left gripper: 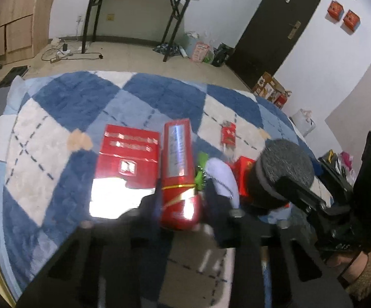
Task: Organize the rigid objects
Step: 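Grasp the tall red box with left tool while right tool grasps black tin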
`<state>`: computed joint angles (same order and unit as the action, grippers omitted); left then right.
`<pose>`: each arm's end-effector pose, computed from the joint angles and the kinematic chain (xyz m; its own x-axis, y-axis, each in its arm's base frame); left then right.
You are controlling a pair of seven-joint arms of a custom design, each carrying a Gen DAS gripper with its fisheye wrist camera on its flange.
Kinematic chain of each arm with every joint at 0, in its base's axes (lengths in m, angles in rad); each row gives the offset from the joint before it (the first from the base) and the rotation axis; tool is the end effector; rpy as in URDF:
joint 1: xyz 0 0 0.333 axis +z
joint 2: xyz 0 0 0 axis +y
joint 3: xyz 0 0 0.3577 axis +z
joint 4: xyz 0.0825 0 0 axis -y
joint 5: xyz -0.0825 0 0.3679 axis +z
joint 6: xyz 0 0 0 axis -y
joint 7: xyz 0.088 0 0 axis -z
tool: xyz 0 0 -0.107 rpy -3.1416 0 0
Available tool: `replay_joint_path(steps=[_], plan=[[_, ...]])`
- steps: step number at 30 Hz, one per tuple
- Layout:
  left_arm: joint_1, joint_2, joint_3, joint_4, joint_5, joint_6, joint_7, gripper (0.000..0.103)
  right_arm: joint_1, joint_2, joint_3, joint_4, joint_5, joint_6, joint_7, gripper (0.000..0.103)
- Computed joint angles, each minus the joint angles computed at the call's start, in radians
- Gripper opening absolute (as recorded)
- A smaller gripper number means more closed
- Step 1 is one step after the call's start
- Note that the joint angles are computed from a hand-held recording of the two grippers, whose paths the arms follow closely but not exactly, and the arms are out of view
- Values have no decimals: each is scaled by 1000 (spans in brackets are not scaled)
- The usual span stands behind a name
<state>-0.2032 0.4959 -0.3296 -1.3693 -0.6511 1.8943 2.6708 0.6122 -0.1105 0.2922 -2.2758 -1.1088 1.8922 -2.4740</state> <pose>0.6168 -0.3529 0.5116 -0.9345 -0.0450 0.3532 -0.2648 0.7509 -0.6050 0.3415 0.3330 0.4668 -0.6525 -0.7465 -0.1304 -0.3057 0.4168 -0.8561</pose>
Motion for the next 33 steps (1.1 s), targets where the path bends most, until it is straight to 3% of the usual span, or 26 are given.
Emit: replay_joint_path(steps=[4,7,9,11,13,16,17,19,21,26,27,30,32,33], plan=[[15,-34,-2,-48,-19,-7,38,27,6,10,5,8,-13,-15,-30,71],[2,-47,8,-74,-9,40,44,27,16,17,8,15,5,-31,-31,73],[-3,-43,8,-70,-8,51,38,27,22,26,11,22,12,-58,-25,87],[-5,-41,6,-65,-8,48,29,27,23,18,4,10,5,-39,-10,90],[-7,-51,6,-80,-2,58,37,26,22,12,1,5,1,-25,-16,90],[7,-51,5,-62,-2,-11,37,26,19,16,-3,9,18,-11,-35,88],[10,-57,8,-67,-2,-12,43,27,17,14,-5,4,21,-1,-28,82],[12,-73,13,-87,-1,3,61,27,12,4,-8,-12,29,23,7,80],[8,-77,20,-92,17,-2,65,31,9,-3,-4,-23,14,33,30,80],[34,-93,19,-116,-22,-27,93,75,8,-3,4,-16,15,14,32,73],[39,-100,18,-125,-36,-24,107,75,9,-1,5,-16,15,12,35,73],[20,-97,30,-124,-7,-5,89,74,11,2,6,-18,11,12,42,73],[10,-94,32,-122,15,3,87,45,12,4,6,-16,7,14,42,71],[3,-97,33,-128,28,16,84,38,13,8,6,-13,7,10,41,70]])
